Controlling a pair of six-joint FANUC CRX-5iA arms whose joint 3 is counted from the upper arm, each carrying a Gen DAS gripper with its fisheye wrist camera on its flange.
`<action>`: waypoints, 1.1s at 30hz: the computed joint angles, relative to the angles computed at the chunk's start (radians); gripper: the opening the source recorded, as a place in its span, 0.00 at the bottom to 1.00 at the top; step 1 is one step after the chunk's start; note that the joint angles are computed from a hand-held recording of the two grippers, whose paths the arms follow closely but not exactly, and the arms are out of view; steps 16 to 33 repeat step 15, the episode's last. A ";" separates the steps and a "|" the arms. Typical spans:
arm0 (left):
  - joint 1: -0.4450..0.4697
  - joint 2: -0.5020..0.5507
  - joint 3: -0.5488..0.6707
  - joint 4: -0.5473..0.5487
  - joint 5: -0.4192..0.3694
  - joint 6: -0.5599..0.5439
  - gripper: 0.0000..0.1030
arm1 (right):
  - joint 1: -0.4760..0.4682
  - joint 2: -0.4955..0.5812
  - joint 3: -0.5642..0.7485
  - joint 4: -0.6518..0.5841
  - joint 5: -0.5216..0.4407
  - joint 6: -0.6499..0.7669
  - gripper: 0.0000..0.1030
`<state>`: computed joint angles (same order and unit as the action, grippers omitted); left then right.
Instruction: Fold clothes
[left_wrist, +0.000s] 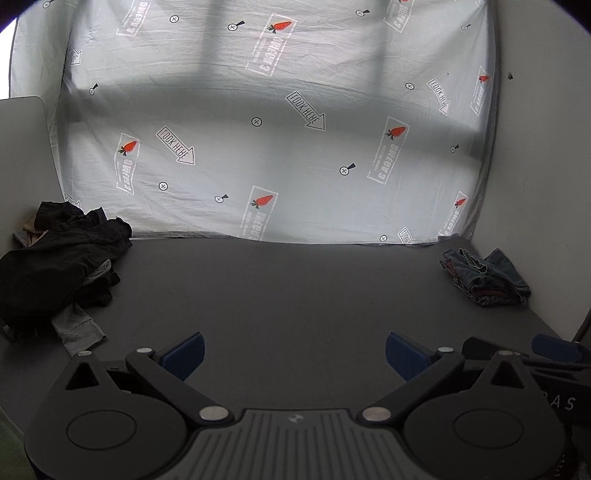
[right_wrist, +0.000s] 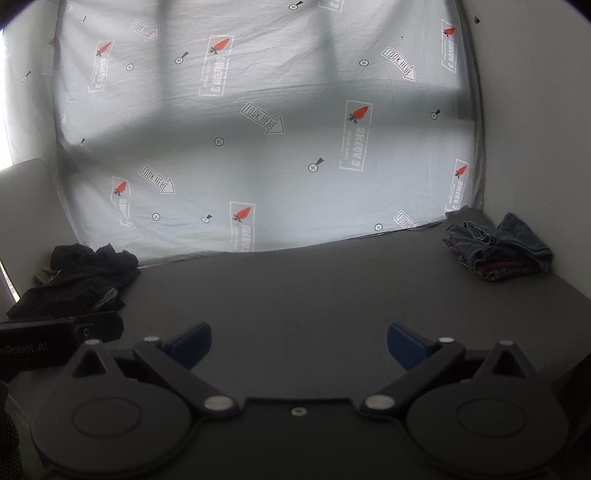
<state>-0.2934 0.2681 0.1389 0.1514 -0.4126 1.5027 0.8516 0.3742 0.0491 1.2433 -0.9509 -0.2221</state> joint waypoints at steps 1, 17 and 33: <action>0.000 -0.002 0.006 -0.026 -0.019 0.026 1.00 | 0.007 -0.017 -0.028 -0.006 -0.003 -0.003 0.99; 0.004 -0.016 0.013 -0.068 -0.067 0.101 1.00 | 0.150 -0.422 -0.524 -0.058 -0.065 -0.096 0.99; 0.004 -0.016 0.013 -0.068 -0.067 0.101 1.00 | 0.150 -0.422 -0.524 -0.058 -0.065 -0.096 0.99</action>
